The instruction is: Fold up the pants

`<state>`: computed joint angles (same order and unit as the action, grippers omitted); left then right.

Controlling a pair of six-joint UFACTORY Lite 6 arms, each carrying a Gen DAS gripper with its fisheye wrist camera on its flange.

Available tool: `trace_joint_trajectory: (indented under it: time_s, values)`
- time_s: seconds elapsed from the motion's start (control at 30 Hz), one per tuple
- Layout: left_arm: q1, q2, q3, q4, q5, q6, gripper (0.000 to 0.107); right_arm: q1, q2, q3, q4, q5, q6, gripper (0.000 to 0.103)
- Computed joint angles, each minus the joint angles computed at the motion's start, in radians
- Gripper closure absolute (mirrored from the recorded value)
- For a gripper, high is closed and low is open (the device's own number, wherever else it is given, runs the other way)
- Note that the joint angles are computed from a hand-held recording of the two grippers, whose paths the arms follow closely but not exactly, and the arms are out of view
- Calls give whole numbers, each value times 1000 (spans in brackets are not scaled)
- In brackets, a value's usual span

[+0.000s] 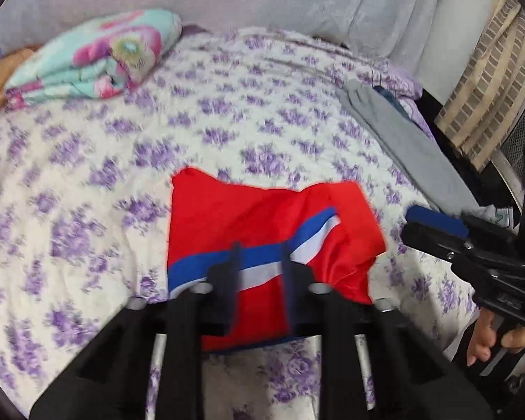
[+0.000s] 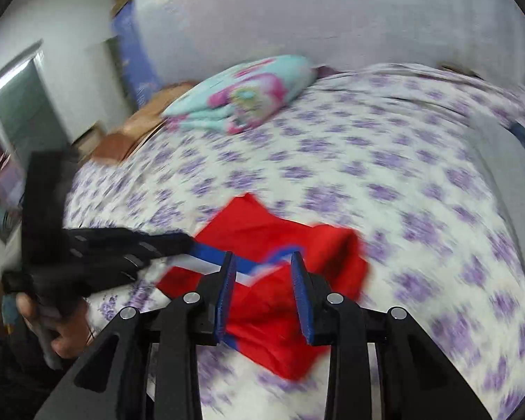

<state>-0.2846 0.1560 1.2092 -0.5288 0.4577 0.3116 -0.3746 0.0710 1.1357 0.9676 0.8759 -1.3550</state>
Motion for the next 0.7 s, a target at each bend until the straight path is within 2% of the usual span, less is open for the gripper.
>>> trace_joint_trajectory:
  time_s: [0.13,0.2,0.23,0.3,0.37,0.43,0.47,0.5,0.53,0.6,0.7]
  values:
    - [-12,76,-62,-128,-18,133,93,161,59,-22,-264,-238,231,75]
    - [13,108,-104,-226,-29,246,96,139,98,-67,-347,-265,274,76]
    - [27,120,-121,-291,-24,311,105,115,117,-93,-330,-282,242,76]
    - [65,141,-147,-475,2,497,106,121,104,-121,-304,-315,213,75]
    - [82,127,-152,-508,20,535,106,168,87,-85,-421,-296,334,71]
    - [95,68,-186,-507,25,549,106,209,65,1,-452,-219,377,71]
    - [105,41,-203,-518,30,569,106,219,68,56,-405,-182,337,64]
    - [125,1,-227,-534,44,594,106,227,68,93,-382,-153,321,51]
    - [143,-24,-239,-535,56,599,106,267,99,172,-367,-146,317,46]
    - [168,-31,-239,-522,67,590,106,333,247,381,-416,-66,365,43]
    - [202,12,-213,-513,100,574,106,439,500,695,-510,-27,481,44]
